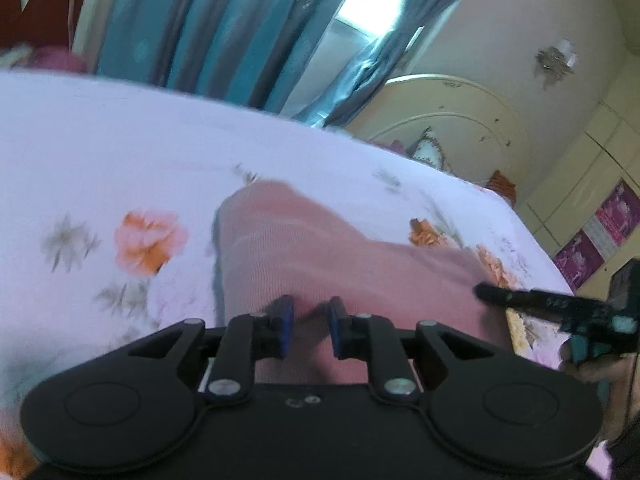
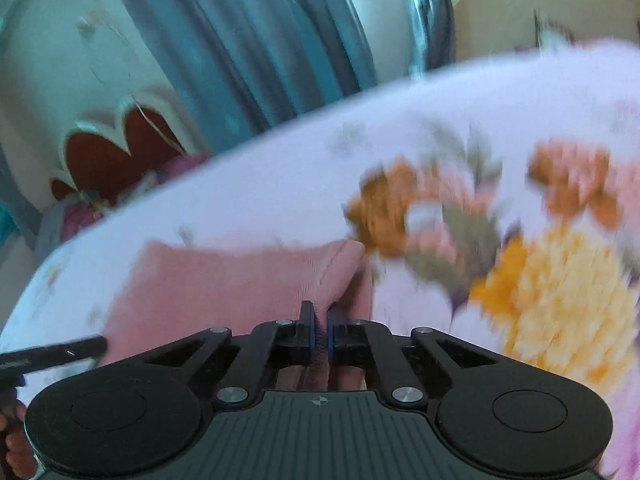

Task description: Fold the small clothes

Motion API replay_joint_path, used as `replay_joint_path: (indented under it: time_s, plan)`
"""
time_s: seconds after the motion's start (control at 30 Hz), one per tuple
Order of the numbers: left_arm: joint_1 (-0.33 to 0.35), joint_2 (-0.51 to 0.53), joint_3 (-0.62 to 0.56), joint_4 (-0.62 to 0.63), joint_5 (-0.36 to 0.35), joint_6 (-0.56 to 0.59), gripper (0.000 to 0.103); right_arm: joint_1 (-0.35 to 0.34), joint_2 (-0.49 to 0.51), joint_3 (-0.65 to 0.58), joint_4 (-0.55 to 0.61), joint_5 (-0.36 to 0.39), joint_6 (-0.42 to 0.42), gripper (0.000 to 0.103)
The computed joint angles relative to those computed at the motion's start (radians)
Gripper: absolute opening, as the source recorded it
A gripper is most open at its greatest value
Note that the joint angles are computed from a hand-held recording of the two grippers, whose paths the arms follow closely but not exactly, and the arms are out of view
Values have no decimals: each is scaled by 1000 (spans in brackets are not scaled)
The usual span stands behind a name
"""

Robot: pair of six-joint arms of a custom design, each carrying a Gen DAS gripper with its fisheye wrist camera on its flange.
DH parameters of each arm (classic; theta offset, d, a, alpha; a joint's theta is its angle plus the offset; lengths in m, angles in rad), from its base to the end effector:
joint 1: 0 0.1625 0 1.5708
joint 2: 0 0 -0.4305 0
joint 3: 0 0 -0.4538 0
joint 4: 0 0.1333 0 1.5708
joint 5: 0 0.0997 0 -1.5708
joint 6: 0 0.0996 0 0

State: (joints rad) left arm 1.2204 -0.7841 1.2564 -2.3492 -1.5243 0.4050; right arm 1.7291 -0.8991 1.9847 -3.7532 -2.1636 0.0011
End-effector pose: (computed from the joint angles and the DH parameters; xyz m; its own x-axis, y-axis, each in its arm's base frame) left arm -0.1567 -0.8306 0.1952 -0.7378 0.6559 -0.1595 0.6724 0.6932 -0.2595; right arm 0.1710 -0.5788 0.1491 -0.8974 0.3606 0.2540 -0.0710 0.4503 -0.8900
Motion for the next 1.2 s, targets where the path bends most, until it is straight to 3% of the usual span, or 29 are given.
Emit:
replay_joint_path:
  time_s: [0.13, 0.2, 0.33, 0.43, 0.5, 0.53, 0.57, 0.6, 0.7, 0.8, 0.87, 0.9, 1.07, 1.2]
  plan:
    - [-15, 27, -34, 60, 49, -12, 20, -35, -14, -16, 201, -12, 68, 4]
    - [-27, 14, -22, 65, 84, 43, 16, -27, -16, -15, 189, -29, 75, 5]
    - [-21, -68, 43, 94, 11, 94, 17, 23, -61, 50, 113, -37, 71, 11]
    - [-4, -140, 121, 93, -30, 73, 17, 56, -97, 123, 109, -43, 93, 13]
    - [6, -182, 173, 83, -38, 54, 17, 74, -113, 164, 115, -32, 144, 22]
    - [10, -201, 197, 79, -35, 43, 17, 90, -112, 181, 103, -38, 168, 42]
    - [12, -213, 214, 85, -27, 31, 17, 100, -109, 195, 89, -38, 180, 49]
    - [11, -223, 230, 89, -7, 23, 17, 108, -109, 205, 92, -34, 196, 49]
    - [10, -247, 271, 78, 15, 10, 17, 118, -104, 233, 91, 20, 242, 49]
    - [16, -255, 285, 68, 16, -21, 17, 124, -85, 218, 141, 33, 229, 46]
    - [18, -256, 288, 67, 22, -30, 17, 124, -75, 200, 205, 14, 237, 11]
    - [16, -257, 288, 70, 26, -26, 17, 126, -70, 192, 226, -7, 230, 3]
    - [10, -279, 287, 151, -1, -38, 17, 144, -113, 209, 237, -61, 201, 3]
    - [14, -303, 331, 189, 12, -27, 16, 121, -117, 201, 349, -81, 210, 3]
